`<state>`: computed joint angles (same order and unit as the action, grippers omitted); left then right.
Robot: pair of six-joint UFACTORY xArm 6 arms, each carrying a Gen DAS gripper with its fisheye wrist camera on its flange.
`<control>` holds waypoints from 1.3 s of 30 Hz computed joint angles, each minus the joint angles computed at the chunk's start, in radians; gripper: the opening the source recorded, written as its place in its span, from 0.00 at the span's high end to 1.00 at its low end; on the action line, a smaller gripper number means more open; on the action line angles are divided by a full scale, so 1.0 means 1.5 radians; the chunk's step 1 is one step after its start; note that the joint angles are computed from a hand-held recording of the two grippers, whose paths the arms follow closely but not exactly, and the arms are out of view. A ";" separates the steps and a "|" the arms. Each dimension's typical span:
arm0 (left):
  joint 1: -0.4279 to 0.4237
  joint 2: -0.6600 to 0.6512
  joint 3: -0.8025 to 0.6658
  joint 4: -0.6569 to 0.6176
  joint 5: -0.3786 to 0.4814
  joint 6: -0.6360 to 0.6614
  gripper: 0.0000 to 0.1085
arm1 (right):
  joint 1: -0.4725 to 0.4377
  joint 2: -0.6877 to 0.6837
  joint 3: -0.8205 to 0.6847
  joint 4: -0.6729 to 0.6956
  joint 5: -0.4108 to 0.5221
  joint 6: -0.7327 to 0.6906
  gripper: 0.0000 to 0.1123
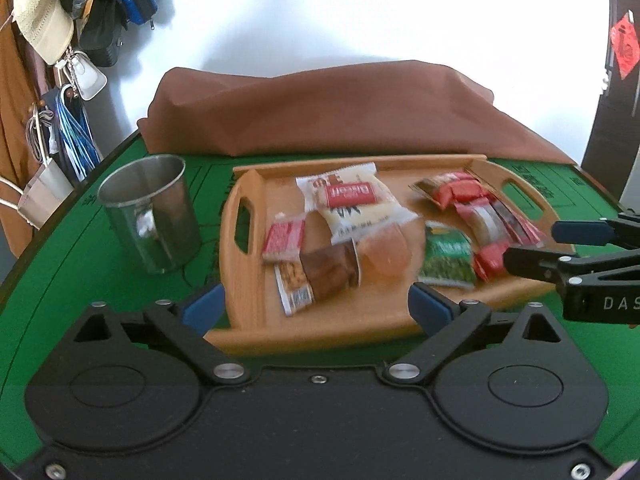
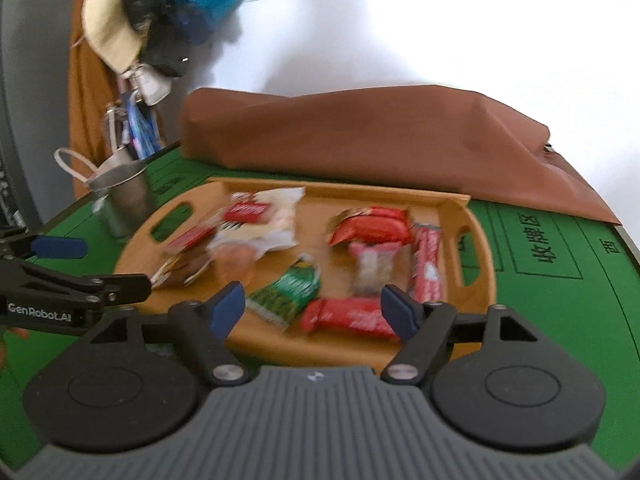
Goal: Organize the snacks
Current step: 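Withdraw both tools from the tray toward the last two snacks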
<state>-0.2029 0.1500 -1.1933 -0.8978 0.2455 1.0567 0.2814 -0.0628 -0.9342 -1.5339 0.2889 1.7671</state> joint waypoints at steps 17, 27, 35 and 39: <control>0.033 -0.126 0.175 -0.059 0.052 0.101 0.08 | 0.080 -0.088 0.119 0.013 0.016 -0.028 0.21; 0.048 -0.160 0.216 -0.054 0.090 0.120 0.08 | 0.112 -0.095 0.150 0.042 0.003 -0.082 0.21; 0.048 -0.149 0.212 -0.047 0.094 0.103 0.06 | 0.120 -0.087 0.158 0.086 -0.006 -0.141 0.20; 0.046 -0.148 0.211 -0.053 0.095 0.094 0.06 | 0.131 -0.088 0.158 0.076 0.016 -0.138 0.19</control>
<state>-0.1343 -0.0715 -0.8764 -0.9780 0.3874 1.1982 0.4779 -0.1943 -0.6973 -1.4202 0.3124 1.5595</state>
